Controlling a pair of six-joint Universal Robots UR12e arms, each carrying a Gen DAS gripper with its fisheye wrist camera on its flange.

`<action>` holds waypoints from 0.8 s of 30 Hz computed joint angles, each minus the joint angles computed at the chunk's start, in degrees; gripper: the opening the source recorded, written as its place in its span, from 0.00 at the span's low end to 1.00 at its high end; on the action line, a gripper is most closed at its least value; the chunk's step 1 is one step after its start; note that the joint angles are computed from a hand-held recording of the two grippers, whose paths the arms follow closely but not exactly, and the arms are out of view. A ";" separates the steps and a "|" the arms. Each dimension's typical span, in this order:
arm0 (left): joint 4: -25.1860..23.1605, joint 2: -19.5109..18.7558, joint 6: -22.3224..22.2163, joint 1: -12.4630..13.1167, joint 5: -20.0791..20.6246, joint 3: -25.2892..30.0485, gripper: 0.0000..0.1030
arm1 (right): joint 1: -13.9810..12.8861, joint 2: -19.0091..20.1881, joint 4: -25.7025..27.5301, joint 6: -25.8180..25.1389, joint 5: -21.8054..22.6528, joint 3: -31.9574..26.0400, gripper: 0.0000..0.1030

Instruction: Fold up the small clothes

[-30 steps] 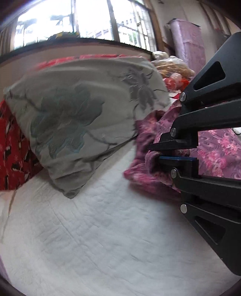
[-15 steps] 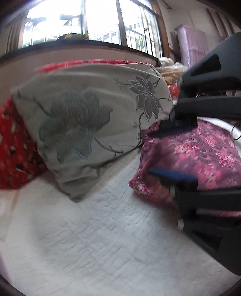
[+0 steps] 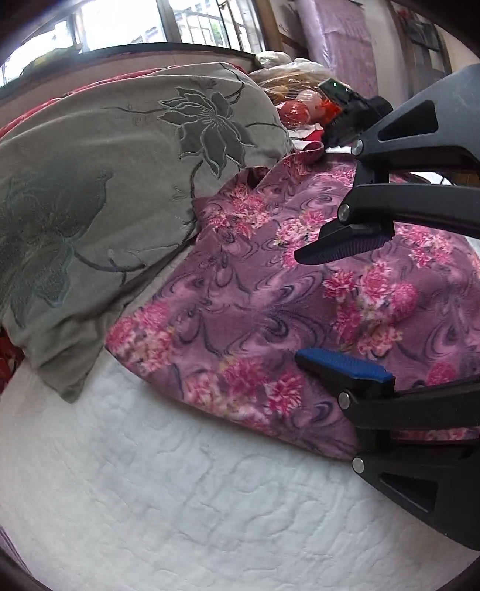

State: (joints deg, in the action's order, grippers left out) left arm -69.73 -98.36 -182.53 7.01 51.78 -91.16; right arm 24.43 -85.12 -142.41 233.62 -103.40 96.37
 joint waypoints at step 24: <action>-10.15 11.84 9.96 9.44 -4.50 -8.45 0.49 | 5.28 -7.67 -4.56 9.83 0.42 8.90 0.30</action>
State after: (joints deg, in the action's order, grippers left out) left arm -79.88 -86.52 -172.58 16.45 47.28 -99.60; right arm 29.72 -92.78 -146.97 243.45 -102.98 105.27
